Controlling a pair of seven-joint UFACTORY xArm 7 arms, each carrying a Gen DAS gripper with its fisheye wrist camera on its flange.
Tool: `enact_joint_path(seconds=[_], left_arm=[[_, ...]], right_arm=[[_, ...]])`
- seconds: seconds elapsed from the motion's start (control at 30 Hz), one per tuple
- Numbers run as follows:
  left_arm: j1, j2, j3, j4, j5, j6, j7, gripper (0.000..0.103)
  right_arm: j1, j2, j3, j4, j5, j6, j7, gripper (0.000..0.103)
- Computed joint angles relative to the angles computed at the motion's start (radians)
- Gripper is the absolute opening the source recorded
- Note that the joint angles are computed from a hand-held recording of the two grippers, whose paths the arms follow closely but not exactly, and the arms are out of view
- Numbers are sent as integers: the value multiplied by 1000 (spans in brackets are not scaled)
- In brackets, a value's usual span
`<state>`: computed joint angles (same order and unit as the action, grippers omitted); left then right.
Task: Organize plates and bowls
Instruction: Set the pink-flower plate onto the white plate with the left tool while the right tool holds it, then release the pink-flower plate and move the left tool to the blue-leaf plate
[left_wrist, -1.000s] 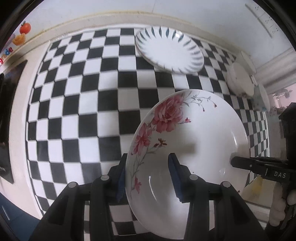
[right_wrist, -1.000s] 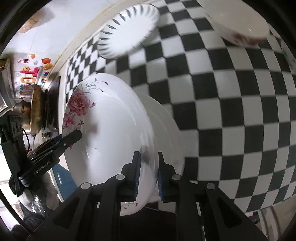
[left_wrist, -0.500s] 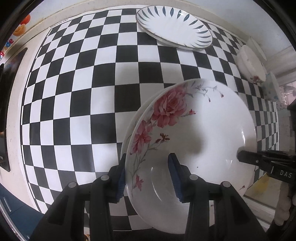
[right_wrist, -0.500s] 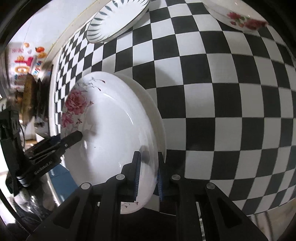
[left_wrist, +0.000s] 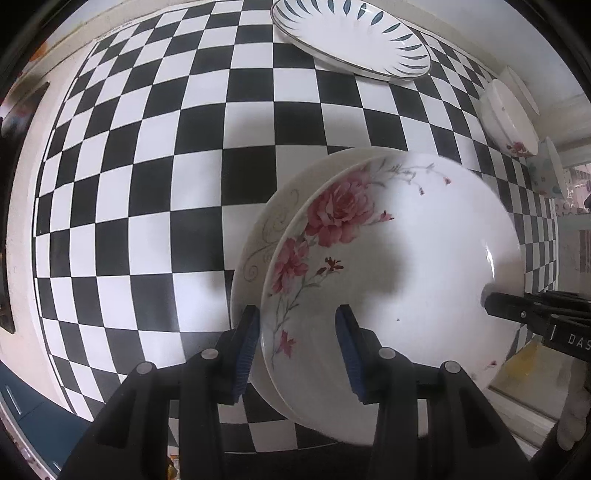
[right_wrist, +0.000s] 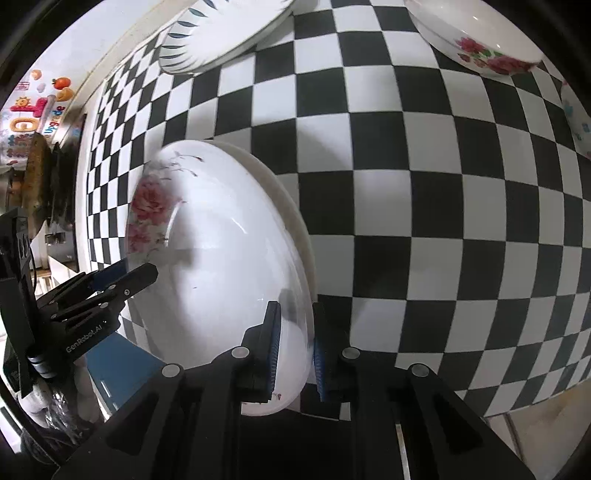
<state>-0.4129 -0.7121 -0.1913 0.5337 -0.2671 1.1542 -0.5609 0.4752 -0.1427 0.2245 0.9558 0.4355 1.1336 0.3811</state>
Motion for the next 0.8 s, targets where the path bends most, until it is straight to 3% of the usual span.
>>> enact_joint_path(seconds=[0.37, 0.6, 0.63, 0.73, 0.8], left_arm=[[34, 10, -19, 64, 70, 65, -49, 39], [66, 19, -20, 164, 116, 64, -60, 41], [72, 32, -16, 183, 124, 50, -51, 41], [99, 86, -13, 229, 172, 8, -18, 41], [122, 157, -14, 271, 213, -34, 1, 41]], right_arm=[[-6, -5, -11, 7, 55, 17, -19, 20], [-23, 8, -18, 95, 14, 45, -19, 21], [-28, 20, -19, 122, 1, 48, -15, 25], [-42, 68, -22, 210, -36, 49, -13, 49], [-52, 100, -25, 265, -59, 53, -19, 51]])
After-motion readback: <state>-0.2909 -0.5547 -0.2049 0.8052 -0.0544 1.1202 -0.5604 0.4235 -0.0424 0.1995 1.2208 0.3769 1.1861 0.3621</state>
